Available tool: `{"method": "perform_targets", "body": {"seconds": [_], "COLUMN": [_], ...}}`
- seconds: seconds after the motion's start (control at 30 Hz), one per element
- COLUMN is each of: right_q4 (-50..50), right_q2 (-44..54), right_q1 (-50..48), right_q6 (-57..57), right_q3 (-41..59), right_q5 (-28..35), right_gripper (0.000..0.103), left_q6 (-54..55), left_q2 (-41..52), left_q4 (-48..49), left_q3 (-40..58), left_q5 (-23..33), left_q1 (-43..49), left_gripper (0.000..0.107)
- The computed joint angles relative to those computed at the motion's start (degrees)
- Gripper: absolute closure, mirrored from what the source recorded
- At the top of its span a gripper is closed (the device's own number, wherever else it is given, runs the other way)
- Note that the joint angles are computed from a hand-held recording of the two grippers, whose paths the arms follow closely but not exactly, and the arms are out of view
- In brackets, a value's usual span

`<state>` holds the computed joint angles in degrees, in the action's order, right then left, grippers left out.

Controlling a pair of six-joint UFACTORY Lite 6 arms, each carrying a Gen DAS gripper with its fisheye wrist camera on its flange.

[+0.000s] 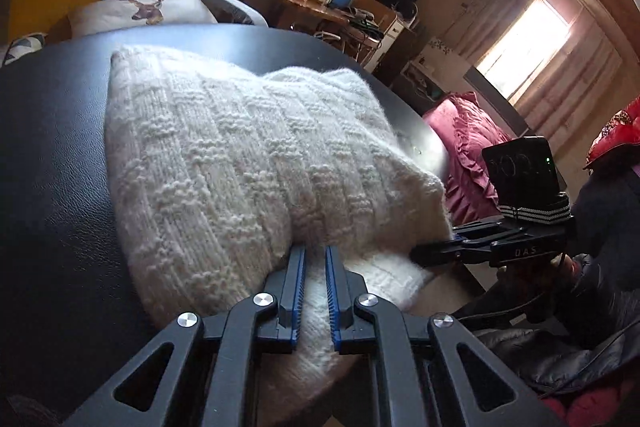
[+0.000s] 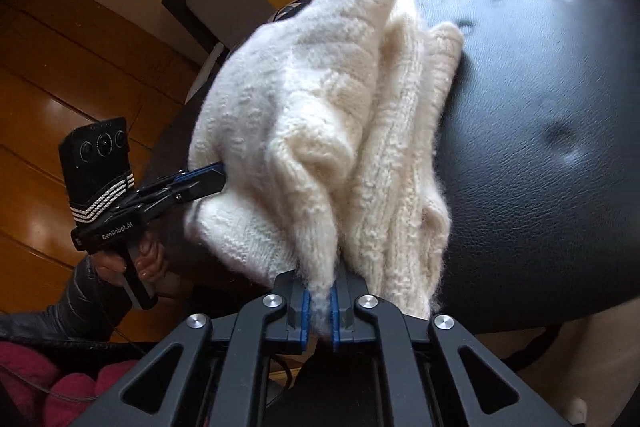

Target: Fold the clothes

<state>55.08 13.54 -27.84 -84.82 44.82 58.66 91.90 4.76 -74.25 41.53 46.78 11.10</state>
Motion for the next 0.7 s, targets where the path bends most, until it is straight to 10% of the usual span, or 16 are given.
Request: {"method": "perform_targets", "body": {"seconds": [0.17, 0.43, 0.5, 0.57, 0.7], "right_q4": [5.2, 15.36, 11.48, 8.78, 6.21], "right_q2": [0.72, 2.99, 4.35, 3.56, -1.06], "right_q1": [0.91, 8.98, 12.35, 16.01, 20.05], "right_q6": [2.47, 6.75, 9.62, 10.65, 7.99], "right_q3": [4.91, 12.02, 14.76, 14.09, 9.28], "right_q5": [2.48, -2.48, -5.7, -11.88, -24.53], "right_gripper": [0.033, 0.028, 0.036, 0.084, 0.087], "left_q6": [-0.72, 0.45, 0.75, 1.28, 0.88], "left_q2": [-5.37, -10.0, -10.76, -10.5, -7.02], "left_q4": [0.08, 1.53, 1.09, 0.51, 1.83], "left_q3": [-2.19, -5.46, -6.5, -6.99, -7.24], "left_q5": [2.68, 4.21, 3.83, 3.39, 1.03], "left_q1": [2.66, 4.28, 3.4, 2.51, -1.13], "left_gripper": [0.098, 0.098, 0.098, 0.098, 0.098]}}
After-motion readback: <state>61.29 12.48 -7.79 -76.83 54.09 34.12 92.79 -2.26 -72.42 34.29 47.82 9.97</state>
